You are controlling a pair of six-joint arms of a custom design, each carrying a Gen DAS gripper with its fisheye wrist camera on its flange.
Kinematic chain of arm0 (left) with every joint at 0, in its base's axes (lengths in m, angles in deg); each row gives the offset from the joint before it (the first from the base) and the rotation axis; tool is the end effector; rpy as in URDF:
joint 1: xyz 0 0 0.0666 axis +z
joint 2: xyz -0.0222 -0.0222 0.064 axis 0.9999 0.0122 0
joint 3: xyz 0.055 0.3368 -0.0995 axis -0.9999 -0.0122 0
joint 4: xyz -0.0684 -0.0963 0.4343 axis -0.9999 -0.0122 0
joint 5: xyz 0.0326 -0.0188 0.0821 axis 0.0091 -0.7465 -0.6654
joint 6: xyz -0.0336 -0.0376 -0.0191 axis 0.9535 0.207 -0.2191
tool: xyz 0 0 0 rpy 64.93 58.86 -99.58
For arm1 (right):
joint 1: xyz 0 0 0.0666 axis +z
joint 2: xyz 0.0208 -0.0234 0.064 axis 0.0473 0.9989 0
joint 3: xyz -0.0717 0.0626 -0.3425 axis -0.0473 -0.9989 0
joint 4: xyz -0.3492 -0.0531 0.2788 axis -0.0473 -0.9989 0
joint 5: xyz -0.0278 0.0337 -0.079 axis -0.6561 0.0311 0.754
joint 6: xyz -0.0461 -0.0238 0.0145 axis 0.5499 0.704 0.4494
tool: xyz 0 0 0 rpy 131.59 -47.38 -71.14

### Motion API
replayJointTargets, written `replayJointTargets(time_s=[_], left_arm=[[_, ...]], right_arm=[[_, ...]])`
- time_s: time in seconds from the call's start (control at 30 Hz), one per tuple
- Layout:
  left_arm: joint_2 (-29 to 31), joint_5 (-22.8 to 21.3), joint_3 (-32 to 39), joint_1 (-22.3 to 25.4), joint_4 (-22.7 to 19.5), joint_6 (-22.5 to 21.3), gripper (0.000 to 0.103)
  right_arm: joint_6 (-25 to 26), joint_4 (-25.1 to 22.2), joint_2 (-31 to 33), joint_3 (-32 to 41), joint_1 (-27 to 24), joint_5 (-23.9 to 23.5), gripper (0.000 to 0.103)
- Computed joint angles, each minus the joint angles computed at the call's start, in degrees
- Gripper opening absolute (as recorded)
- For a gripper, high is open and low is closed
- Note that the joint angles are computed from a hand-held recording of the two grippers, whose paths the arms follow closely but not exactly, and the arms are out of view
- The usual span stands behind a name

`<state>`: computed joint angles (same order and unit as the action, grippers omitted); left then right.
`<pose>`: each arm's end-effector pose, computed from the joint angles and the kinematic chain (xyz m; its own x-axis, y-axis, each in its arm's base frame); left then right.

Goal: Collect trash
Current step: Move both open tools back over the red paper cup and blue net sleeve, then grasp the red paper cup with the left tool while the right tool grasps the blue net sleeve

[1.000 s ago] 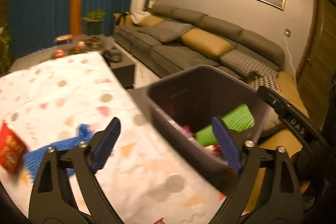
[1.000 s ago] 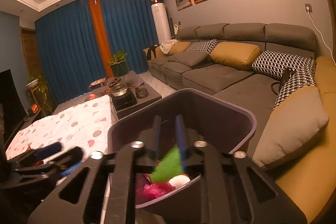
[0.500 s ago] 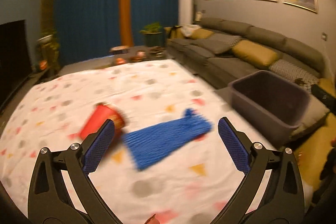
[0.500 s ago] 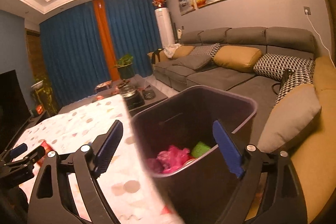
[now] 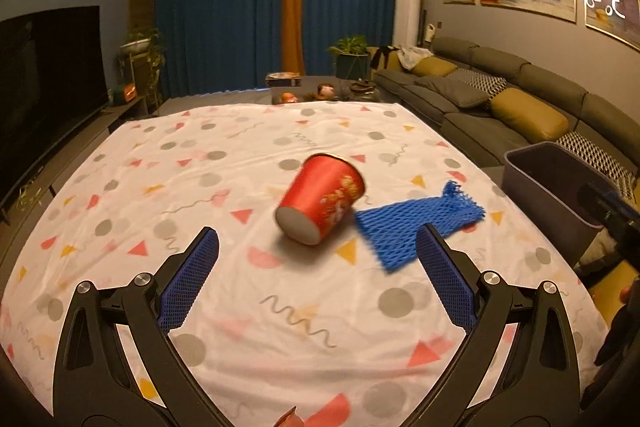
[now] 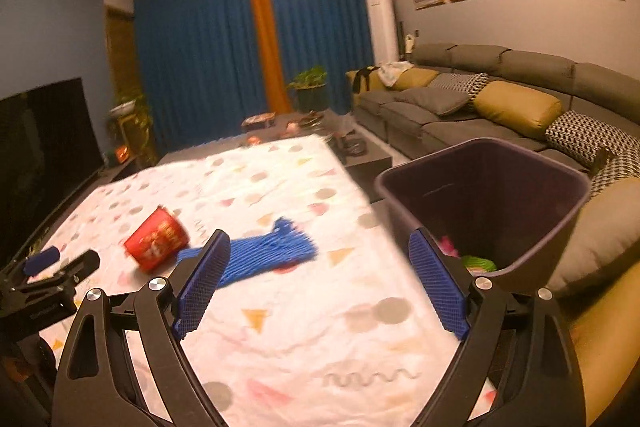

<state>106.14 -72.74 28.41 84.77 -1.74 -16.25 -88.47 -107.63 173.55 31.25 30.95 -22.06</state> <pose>0.5564 -0.0448 0.4232 -0.5187 0.0050 -0.8549 0.0633 0.9975 -0.0326 0.5315 0.2680 0.4190 -0.4348 0.1444 -0.8889 0.0569 0.9895 0.1329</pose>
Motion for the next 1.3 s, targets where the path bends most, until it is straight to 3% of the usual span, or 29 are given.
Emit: replayJointTargets(time_s=[0.4,0.7,1.0,1.1,1.17,1.3], left_arm=[[4.04,5.51,3.23,3.27,-0.79,0.14,0.097],[8.97,8.08,7.53,3.34,-1.95,0.31,0.097],[16.12,9.59,15.17,3.37,-5.83,-0.67,0.097],[18.44,10.00,17.73,3.41,-7.85,-0.73,0.097],[19.69,10.21,19.03,3.53,-8.90,-0.16,0.097],[21.51,11.62,21.17,3.86,-11.07,0.53,0.094]], right_arm=[[-1.13,-7.10,9.05,9.44,0.51,-1.31,0.088],[-3.17,-15.03,19.80,21.98,-2.22,-7.95,0.088],[-4.50,-23.01,27.19,30.94,-3.71,-11.17,0.087],[-4.72,-25.63,29.10,33.58,-3.99,-12.33,0.079],[-4.61,-27.71,30.60,35.60,-4.22,-14.14,0.065],[-3.34,-27.63,31.24,36.31,-4.11,-14.70,0.052]])
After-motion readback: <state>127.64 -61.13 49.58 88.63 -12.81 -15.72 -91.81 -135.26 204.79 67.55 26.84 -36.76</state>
